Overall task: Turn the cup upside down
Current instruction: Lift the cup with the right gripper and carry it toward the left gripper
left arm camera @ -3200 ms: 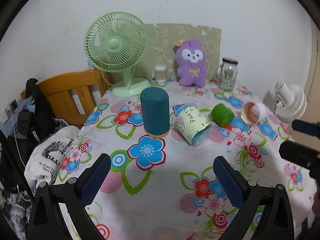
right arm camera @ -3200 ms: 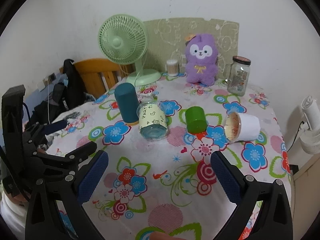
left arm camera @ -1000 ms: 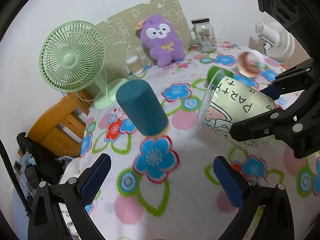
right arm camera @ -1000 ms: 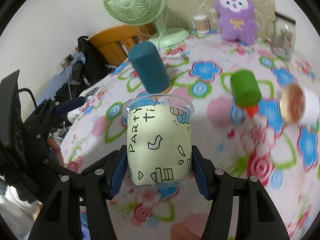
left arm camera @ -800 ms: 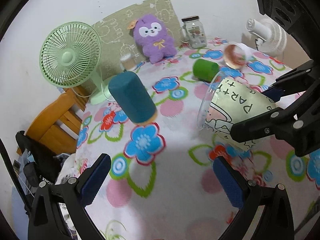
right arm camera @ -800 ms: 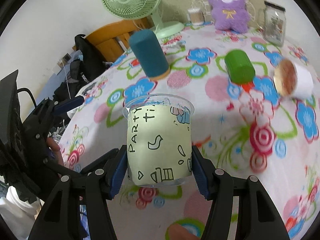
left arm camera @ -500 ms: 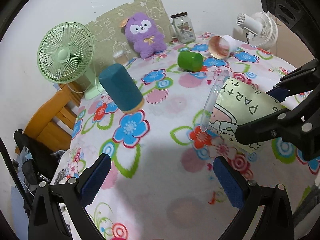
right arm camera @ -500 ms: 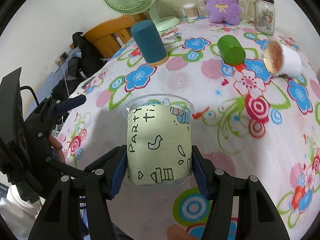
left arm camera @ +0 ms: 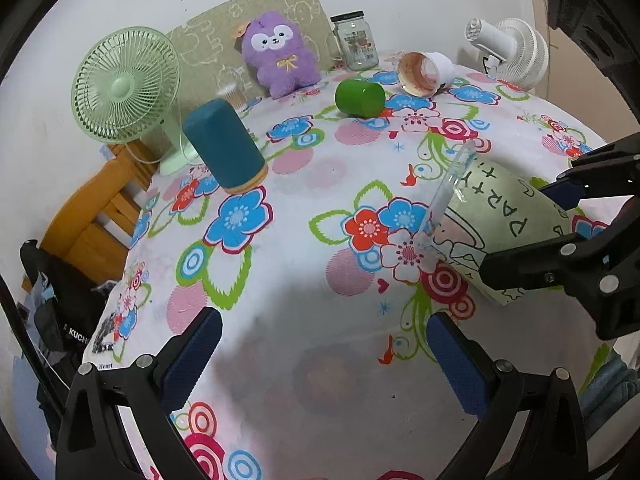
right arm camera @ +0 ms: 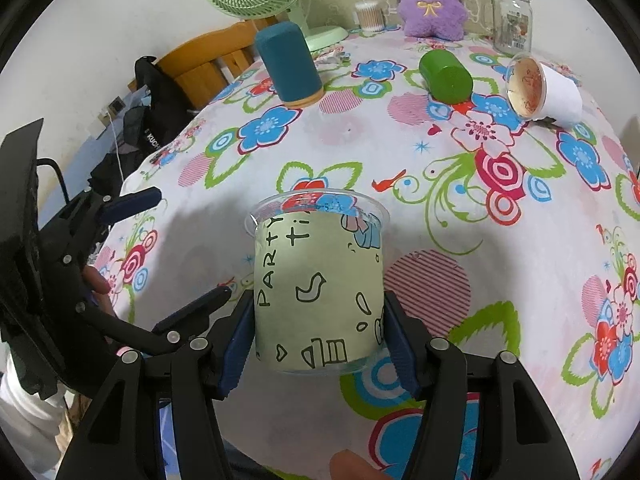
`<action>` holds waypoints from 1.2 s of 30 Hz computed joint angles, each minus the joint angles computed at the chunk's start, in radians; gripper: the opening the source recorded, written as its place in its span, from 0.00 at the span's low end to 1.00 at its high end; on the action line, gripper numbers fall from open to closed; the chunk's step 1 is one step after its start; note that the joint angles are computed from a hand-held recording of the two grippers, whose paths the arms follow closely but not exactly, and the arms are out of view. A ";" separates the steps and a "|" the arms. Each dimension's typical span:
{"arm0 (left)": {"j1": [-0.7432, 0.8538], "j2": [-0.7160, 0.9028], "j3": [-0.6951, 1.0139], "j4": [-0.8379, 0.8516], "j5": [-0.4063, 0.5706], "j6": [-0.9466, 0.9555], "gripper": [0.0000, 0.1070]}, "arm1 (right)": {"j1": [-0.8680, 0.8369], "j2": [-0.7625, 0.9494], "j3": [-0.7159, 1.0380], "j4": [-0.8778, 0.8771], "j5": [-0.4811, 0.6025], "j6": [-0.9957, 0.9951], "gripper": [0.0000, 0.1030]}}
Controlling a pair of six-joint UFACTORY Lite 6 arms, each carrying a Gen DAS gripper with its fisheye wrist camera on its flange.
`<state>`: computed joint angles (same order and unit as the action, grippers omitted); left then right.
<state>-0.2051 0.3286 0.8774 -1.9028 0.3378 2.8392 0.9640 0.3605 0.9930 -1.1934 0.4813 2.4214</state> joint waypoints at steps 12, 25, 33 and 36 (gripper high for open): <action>0.019 -0.005 0.019 0.193 0.014 -0.218 0.96 | 0.001 -0.049 -0.032 -0.014 -0.024 0.012 0.72; -0.016 -0.093 -0.007 0.296 0.015 -0.362 0.96 | 0.037 -0.169 -0.107 0.048 0.067 -0.069 0.73; -0.072 -0.137 -0.024 0.351 0.004 -0.474 0.96 | 0.079 -0.280 -0.199 0.065 0.159 -0.084 0.73; -0.098 -0.159 -0.038 0.321 -0.008 -0.471 0.96 | 0.092 -0.341 -0.259 0.059 0.173 -0.058 0.73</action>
<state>-0.3027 0.1691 0.8398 -1.5814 0.3296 2.3678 1.0564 0.0197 0.7343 -1.1348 0.6545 2.3630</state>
